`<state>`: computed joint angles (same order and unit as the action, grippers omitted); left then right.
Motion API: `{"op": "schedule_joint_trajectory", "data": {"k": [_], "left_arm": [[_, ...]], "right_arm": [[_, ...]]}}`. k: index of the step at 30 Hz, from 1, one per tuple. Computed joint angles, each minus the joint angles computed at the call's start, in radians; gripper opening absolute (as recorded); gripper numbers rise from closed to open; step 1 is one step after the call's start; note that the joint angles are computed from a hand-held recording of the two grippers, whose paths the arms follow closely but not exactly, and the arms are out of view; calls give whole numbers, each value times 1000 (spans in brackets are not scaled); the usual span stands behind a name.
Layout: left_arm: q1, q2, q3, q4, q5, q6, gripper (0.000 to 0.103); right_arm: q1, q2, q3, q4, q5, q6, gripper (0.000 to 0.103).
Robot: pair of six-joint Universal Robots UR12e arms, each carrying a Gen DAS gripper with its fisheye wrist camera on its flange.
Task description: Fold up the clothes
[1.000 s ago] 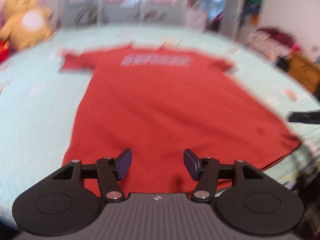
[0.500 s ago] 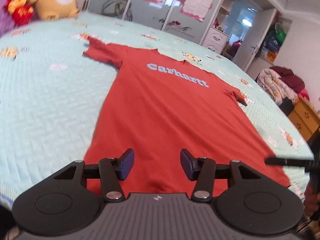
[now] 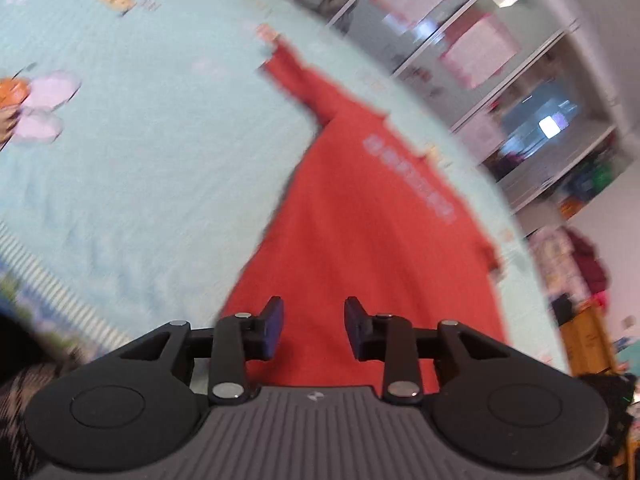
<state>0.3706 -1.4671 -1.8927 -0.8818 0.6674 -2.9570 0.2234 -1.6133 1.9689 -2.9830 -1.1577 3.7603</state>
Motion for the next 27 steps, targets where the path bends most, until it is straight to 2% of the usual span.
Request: {"op": "schedule_joint_trajectory", "data": {"k": [1,4,6,8,9,10,11,12,14,15,16,17,18,20,21,22,24,25,26,27], "left_arm": [[-10,-13,10,23,-16,1,43],[-41,-54,43,87,-59,8,49],[-77,-89,76,37,-8,49,54],[-112,-126,112,-13,42,86,54],[-126,-143,130,-38,66,102,45],[-113,-132,124,-73,73,111,16],[-100,-121,119,-108,79,119,11],[-86,-111,115,-143,86,128,11],[-59,-91,108,-212,102,145,8],[-46,-82,105,-240,111,152,8],[-41,-74,103,-226,125,147,8],[-44,-65,95,-172,135,129,8],[-47,-58,89,-117,144,113,15],[-52,-60,75,4,80,98,29],[-64,-72,81,22,77,95,41],[-77,-84,88,39,74,93,49],[-105,-108,107,60,88,93,49],[-119,-114,113,21,147,134,47],[-134,-119,118,-8,208,168,45],[-126,-105,93,5,227,194,31]], "right_arm": [[-5,16,-17,-12,-2,5,6],[-16,65,-67,-55,-32,45,7],[-26,112,-104,-80,-68,118,8],[-37,147,-120,-99,-51,175,9],[-37,162,-132,-74,-27,172,9],[-36,160,-132,-7,10,151,9],[-35,159,-130,46,52,126,7],[-31,153,-113,56,110,87,5],[-18,124,-79,54,151,14,5],[-24,117,-79,71,174,11,5],[-29,111,-80,89,197,9,6],[-34,105,-81,107,220,6,9],[-39,101,-84,118,233,3,9],[-45,118,-112,84,179,7,9],[-45,131,-126,52,149,34,9],[-45,150,-137,5,141,79,9],[-45,186,-156,-70,167,139,9],[-42,200,-164,-65,213,128,10],[-40,211,-174,-28,261,102,16],[-34,214,-177,51,303,53,18]]}}
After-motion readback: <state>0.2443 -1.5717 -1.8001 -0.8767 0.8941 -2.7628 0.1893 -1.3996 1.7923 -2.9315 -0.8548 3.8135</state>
